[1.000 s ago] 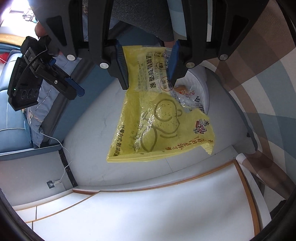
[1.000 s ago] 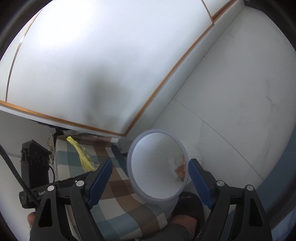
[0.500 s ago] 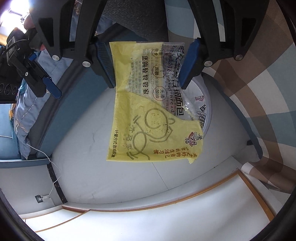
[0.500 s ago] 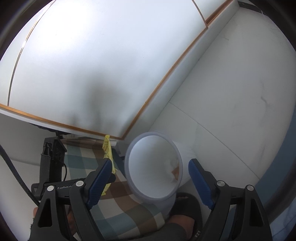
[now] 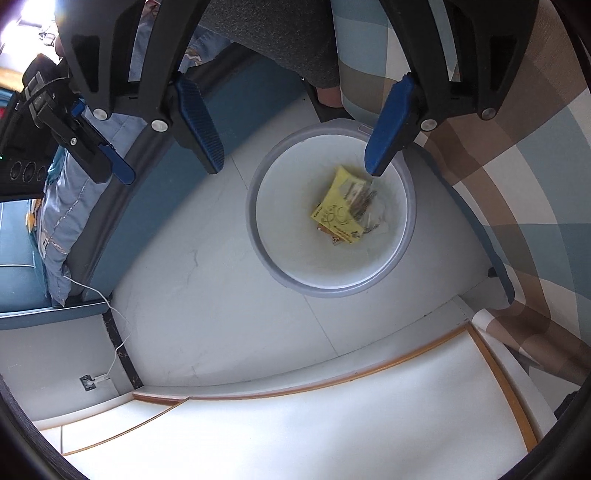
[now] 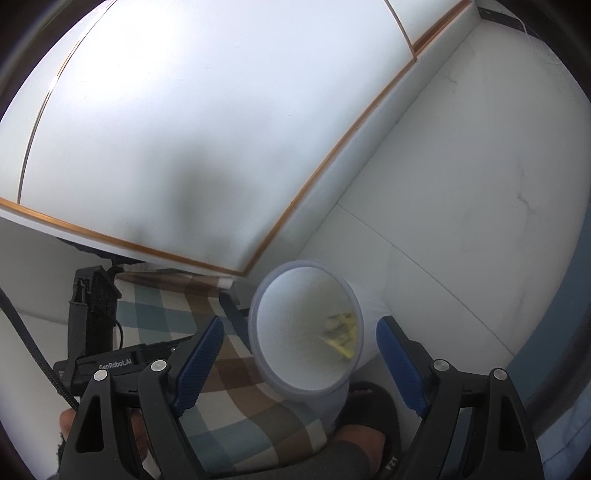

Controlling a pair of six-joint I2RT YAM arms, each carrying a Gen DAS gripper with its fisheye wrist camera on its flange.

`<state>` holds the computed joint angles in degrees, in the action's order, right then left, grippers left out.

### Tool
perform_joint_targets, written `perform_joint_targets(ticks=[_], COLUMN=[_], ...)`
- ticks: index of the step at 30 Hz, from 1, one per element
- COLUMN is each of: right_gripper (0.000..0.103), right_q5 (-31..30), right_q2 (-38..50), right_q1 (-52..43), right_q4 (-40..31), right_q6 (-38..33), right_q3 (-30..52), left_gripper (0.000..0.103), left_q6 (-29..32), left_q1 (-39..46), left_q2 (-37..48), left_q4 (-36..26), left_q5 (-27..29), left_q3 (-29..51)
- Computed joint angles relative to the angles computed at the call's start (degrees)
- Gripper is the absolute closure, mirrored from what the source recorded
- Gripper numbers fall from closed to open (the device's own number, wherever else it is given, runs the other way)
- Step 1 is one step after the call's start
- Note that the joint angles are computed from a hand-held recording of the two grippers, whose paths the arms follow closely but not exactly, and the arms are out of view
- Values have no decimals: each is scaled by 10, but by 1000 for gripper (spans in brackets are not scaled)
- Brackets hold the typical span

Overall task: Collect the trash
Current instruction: 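Move both open grippers back from the bin to the table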

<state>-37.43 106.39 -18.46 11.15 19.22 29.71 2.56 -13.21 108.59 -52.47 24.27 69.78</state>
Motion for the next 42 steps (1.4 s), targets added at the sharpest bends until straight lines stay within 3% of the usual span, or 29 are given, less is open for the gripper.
perform_joint_targets(ticks=[8,16,23,27,35,39,42], right_gripper=[18,17,15,14,10,4,3], right_q5=[13,47,97,160,249,253,295], right_q2=[-86,-228,-355,-413,-431,-418,-386], right_q1=[24,107,199,271,428,489,550], right_q4=[-42,-88,-145,-183,-227,-192,-176], right_q6=[6,46,68,55,54,106,118], right_q3=[-11,-18,14,51,138,156,183], left_gripper=[27,27,27,27,27,27,27], left_q6=[5,21,49,73,136,170,194], left_q1=[65,132,225,297,456,519,574], left_q2=[-154,-265,-334,-355,-365,-369,-343], left_q4=[38,29,24,12,-1,9,14], left_q5=[-1,-8,2,31,85,83,87], left_q3=[-60,-61,-56,-45,-23,-37,-40])
